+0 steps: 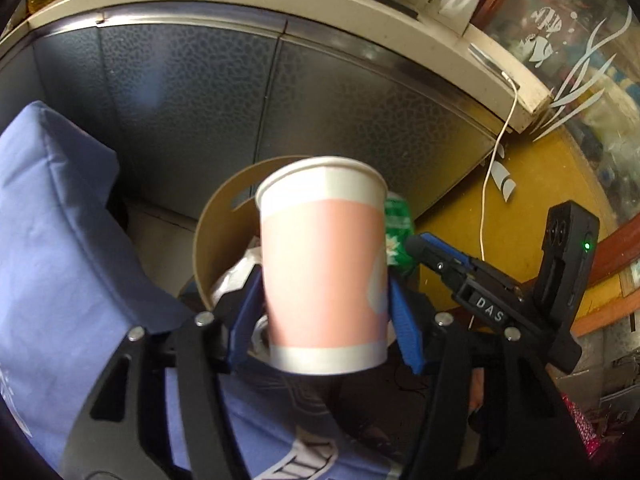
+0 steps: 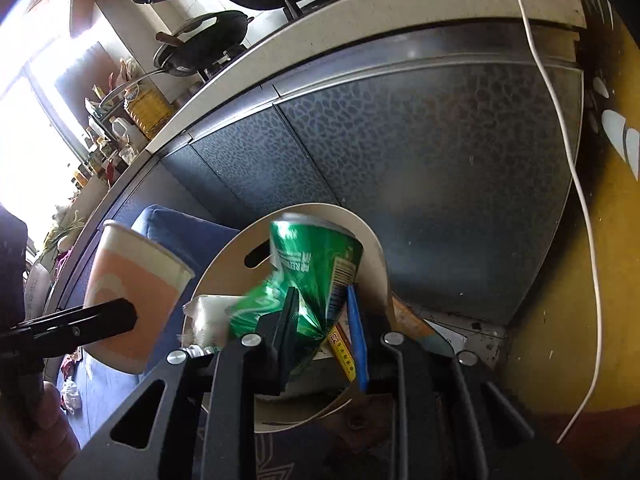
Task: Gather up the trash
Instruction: 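Open both tools over the wooden bin, dropping the cup and can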
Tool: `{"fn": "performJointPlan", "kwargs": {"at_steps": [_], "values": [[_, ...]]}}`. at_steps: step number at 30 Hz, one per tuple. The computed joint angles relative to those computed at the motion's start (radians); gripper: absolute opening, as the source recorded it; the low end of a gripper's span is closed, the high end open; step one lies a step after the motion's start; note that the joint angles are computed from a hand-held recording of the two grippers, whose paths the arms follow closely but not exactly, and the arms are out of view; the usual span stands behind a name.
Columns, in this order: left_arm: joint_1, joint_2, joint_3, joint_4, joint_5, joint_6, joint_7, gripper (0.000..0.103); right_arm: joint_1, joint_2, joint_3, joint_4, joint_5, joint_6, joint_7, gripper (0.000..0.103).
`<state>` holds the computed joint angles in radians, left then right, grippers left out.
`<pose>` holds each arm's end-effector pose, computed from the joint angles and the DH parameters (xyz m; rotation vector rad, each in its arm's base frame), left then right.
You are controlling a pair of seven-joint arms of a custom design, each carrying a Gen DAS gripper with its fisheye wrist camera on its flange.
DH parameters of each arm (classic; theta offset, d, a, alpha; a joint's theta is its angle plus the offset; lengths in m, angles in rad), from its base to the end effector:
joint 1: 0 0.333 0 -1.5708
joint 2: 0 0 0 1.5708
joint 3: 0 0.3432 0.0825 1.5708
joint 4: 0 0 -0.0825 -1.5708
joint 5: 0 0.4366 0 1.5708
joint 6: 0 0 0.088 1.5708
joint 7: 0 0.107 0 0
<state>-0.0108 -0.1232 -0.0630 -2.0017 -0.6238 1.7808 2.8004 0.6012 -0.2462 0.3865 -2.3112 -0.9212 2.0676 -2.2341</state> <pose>0.5576 -0.0930 0.5300 0.6045 -2.7482 0.8166 0.3160 0.4142 0.4571 -0.6373 2.2638 -0.6934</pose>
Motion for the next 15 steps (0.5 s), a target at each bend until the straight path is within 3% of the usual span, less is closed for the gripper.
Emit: {"fn": "performJointPlan", "kwargs": {"at_steps": [3,5,8,15], "values": [[-0.019,0.025,-0.030,-0.007,0.062,0.043,-0.054,0.061,0.001,-0.006,0.018,-0.014,-0.026,-0.037,0.057,0.057],[-0.024,0.030,-0.034,-0.011,0.072,0.070,-0.079,0.061,0.008,-0.007,0.034,-0.016,-0.046,-0.082,0.097,0.057],[-0.018,0.033,-0.023,0.003,0.047,0.045,-0.078,0.061,0.028,-0.005,0.056,-0.014,-0.071,-0.145,0.173,0.057],[0.027,-0.019,0.030,-0.012,-0.013,0.032,0.010,0.061,0.070,0.040,0.054,0.041,-0.147,-0.185,0.246,0.057]]}}
